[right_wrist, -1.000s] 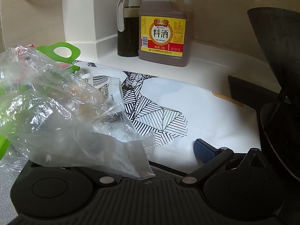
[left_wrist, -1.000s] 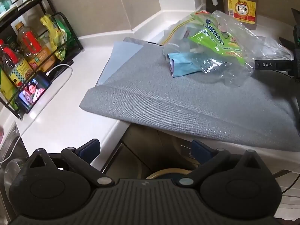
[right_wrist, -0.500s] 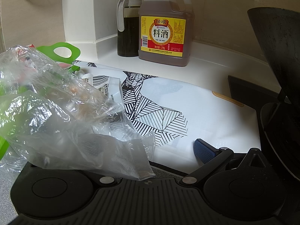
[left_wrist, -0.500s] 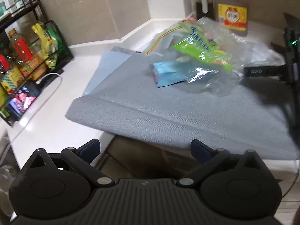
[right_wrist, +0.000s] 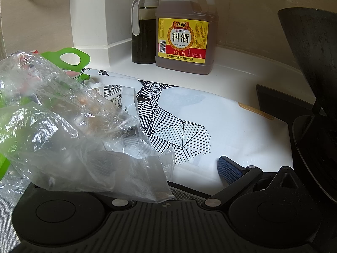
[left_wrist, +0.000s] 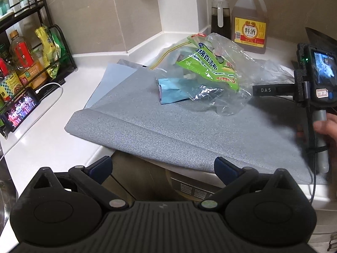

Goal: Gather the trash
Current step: 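Move the right gripper toward the clear plastic bag pile on the mat, then grasp the green-and-white detergent pouch with the left gripper while the right gripper grasps a clear plastic bag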

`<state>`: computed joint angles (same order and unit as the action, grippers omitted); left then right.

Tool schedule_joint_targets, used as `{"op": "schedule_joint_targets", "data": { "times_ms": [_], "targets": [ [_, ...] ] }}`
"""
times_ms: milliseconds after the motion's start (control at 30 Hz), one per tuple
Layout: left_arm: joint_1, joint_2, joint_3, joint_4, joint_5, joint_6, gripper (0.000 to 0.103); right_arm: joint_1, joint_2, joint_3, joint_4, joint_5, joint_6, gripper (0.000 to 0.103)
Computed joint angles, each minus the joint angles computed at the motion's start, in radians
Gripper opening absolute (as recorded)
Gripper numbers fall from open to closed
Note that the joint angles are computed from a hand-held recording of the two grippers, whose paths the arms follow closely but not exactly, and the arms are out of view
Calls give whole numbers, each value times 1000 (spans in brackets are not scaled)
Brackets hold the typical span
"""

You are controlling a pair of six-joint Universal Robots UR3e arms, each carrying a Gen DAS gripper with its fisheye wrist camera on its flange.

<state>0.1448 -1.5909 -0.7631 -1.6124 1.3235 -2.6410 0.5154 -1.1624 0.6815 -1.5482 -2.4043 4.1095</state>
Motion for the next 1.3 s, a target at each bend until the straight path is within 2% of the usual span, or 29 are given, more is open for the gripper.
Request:
{"op": "schedule_joint_targets", "data": {
  "times_ms": [333,567,733,900,933,1133,1233,1300],
  "targets": [
    [-124,-96,41,68,143,-53,103,2,12,-24,2,-3,0,103],
    [-167,-158,97,86,193,-80,103,11,-106,194,-297,53,-75,103],
    [-181,-206,179,75,214,-106,103,44,-114,225,-391,-15,-99,103],
    [-193,-244,241,66,246,-111,103,82,-148,281,-470,-115,-61,103],
    [-195,-250,253,63,252,-113,103,85,-163,311,-517,-118,-63,103],
    [-200,-270,279,71,261,-122,103,93,-255,558,-1025,-36,-235,103],
    [-205,-279,289,68,266,-127,103,94,-251,560,-1084,24,-303,103],
    [-211,-273,276,81,274,-123,103,112,-227,539,-1113,25,-357,103]
  ]
}}
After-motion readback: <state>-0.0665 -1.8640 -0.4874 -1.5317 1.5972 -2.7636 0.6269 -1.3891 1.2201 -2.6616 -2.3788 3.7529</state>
